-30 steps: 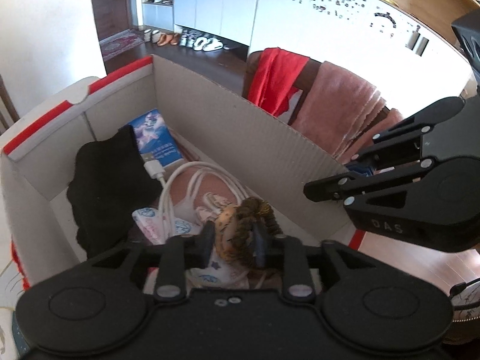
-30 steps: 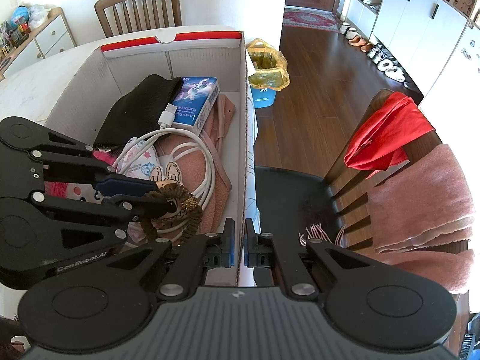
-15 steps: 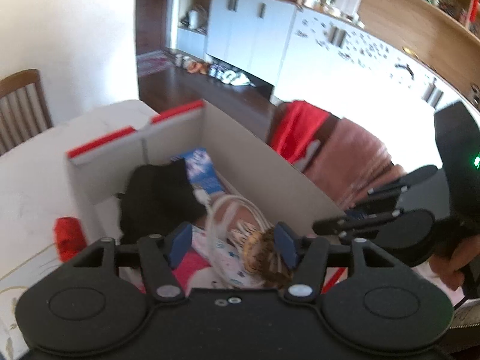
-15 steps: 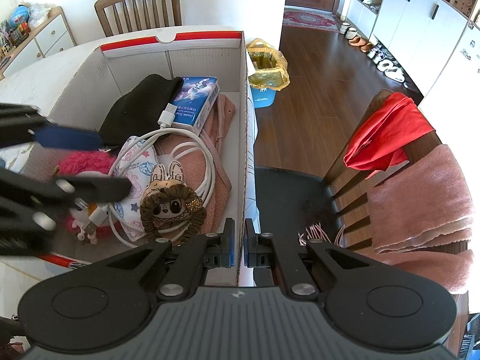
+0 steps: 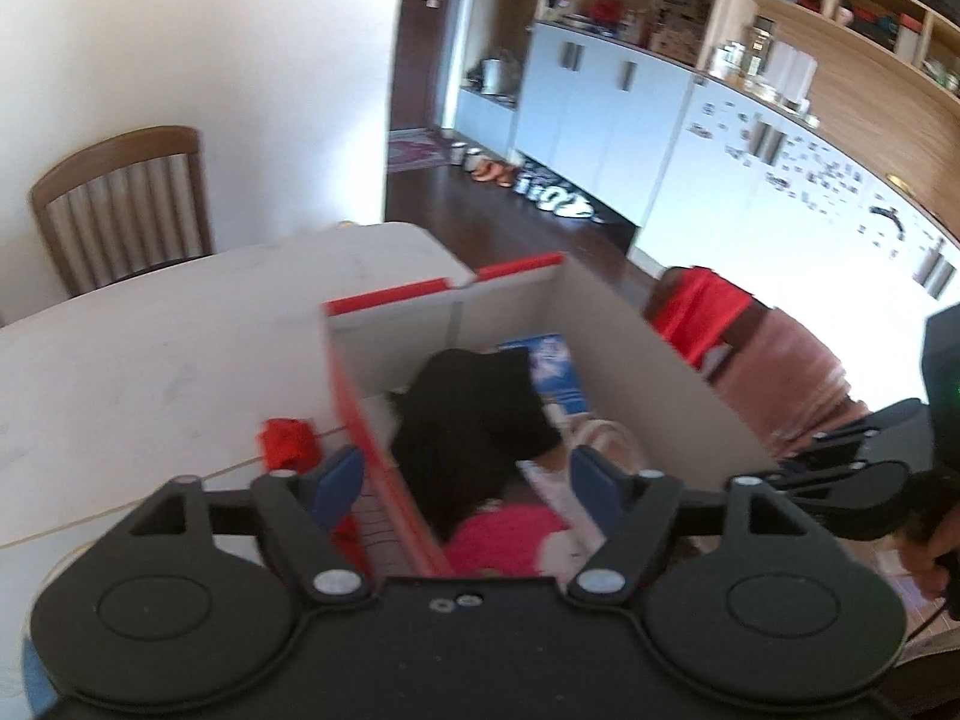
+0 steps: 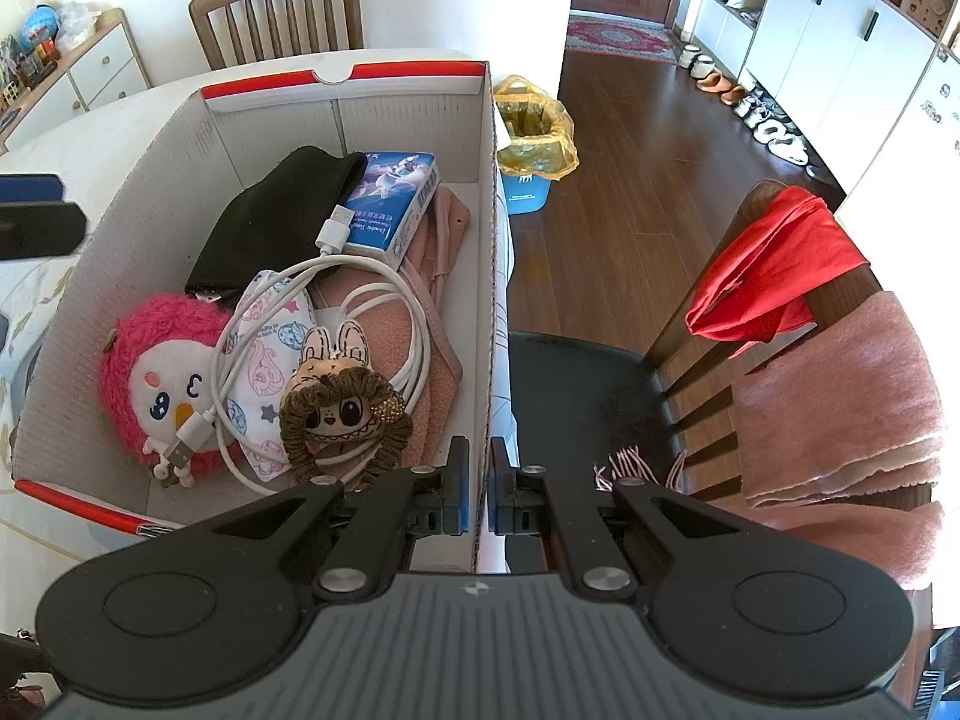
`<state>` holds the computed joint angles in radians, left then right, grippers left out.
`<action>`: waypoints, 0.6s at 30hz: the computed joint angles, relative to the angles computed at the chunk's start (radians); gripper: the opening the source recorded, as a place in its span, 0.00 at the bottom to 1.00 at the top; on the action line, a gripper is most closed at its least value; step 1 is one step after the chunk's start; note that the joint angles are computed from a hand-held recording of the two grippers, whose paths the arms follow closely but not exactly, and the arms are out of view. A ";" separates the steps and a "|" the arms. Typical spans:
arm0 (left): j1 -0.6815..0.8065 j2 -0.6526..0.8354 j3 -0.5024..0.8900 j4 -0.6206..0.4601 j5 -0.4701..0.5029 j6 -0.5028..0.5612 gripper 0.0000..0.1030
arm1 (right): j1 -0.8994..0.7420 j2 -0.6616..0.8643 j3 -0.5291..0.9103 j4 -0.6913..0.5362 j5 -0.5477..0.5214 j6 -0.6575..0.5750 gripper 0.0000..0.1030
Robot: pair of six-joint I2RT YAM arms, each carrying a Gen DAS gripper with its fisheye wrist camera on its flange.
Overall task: Organize objects
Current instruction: 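Move the left gripper back to the red folded cloth on the table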
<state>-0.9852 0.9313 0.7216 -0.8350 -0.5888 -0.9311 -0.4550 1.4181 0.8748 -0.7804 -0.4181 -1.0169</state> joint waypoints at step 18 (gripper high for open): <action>0.330 -0.042 -0.182 0.009 0.062 0.063 0.98 | -0.011 0.009 0.007 -0.005 0.000 -0.011 0.05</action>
